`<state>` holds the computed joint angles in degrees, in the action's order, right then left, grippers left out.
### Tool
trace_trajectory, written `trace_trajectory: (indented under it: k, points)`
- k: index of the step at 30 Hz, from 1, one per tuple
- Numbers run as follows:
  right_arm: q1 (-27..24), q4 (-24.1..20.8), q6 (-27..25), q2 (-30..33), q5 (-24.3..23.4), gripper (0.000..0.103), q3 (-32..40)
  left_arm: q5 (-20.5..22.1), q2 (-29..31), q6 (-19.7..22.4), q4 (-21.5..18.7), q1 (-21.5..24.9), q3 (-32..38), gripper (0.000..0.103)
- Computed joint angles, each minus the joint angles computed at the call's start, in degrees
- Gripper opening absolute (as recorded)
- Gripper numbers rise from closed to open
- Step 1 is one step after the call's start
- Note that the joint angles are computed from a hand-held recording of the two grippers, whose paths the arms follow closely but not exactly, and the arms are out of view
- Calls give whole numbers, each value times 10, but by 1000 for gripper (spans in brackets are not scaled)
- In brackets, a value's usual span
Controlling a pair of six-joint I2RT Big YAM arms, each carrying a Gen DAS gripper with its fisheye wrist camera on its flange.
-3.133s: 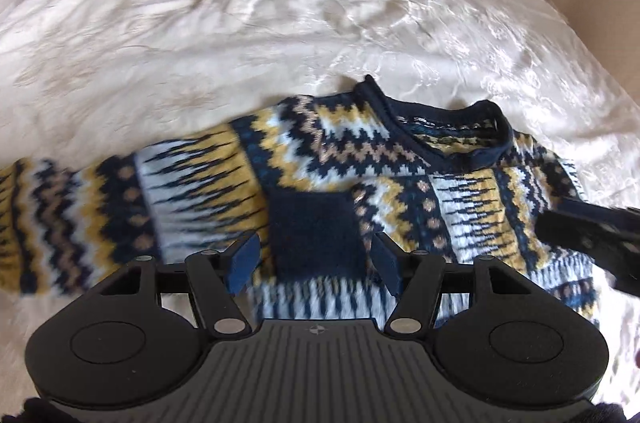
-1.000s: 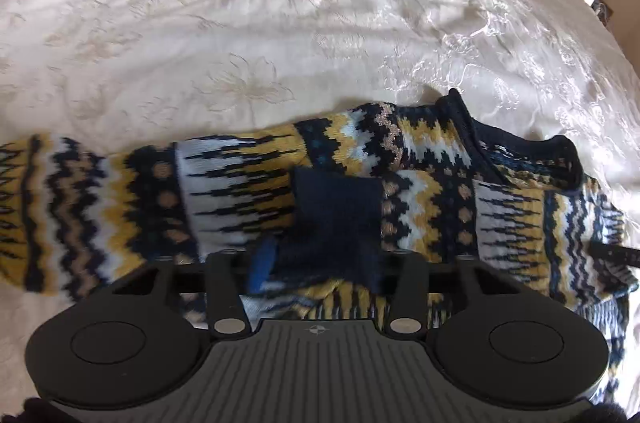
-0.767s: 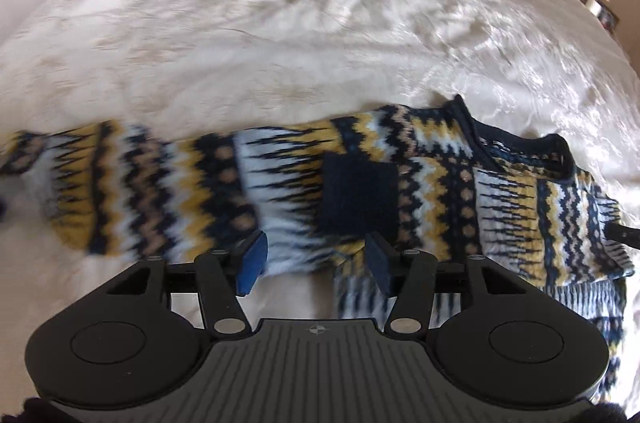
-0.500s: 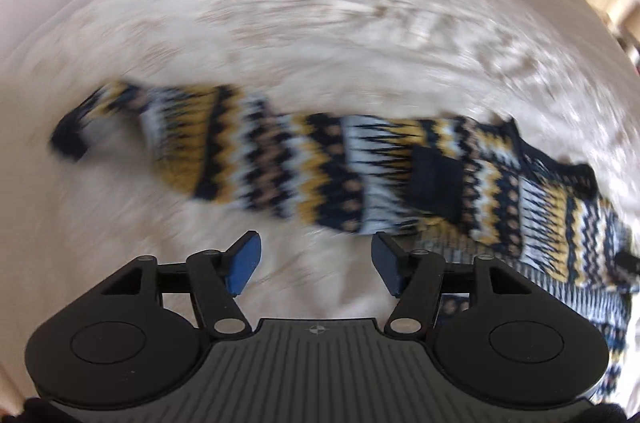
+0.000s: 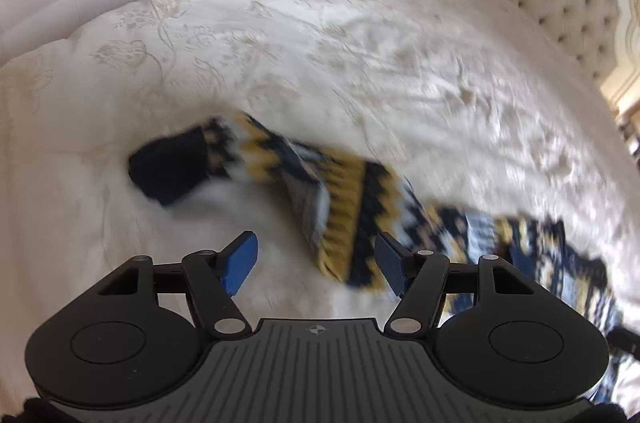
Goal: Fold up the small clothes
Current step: 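Move the left gripper to the other navy sleeve cuff and grasp it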
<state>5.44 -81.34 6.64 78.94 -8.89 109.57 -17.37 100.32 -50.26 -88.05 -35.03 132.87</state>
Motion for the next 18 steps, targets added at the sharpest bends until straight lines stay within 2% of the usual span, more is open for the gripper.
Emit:
trace_trajectory:
  k: [4, 7, 8, 10, 12, 14, 16, 18]
  points:
    - [58, -6, 44, 12, 48, 65, 20, 79, -43, -17, 96, 57, -91, 63]
    - [93, -12, 66, 22, 80, 65, 36, 107, -54, -50, 136, 88, -123, 63]
    - [103, -14, 71, 24, 89, 65, 41, 102, -50, -57, 129, 95, -116, 63]
    - [118, -19, 82, 32, 104, 65, 51, 27, -33, -35, 93, 93, -78, 63]
    - [130, -26, 93, 40, 117, 65, 62, -73, -24, 19, 76, 81, -49, 63]
    - [139, -30, 106, 46, 125, 65, 71, -118, -27, 76, 84, 78, -48, 63]
    - [145, -35, 116, 53, 131, 65, 80, -106, -27, 119, 75, 83, -49, 63]
    - [149, -42, 119, 60, 137, 65, 90, -65, -37, 131, 71, 93, -69, 63]
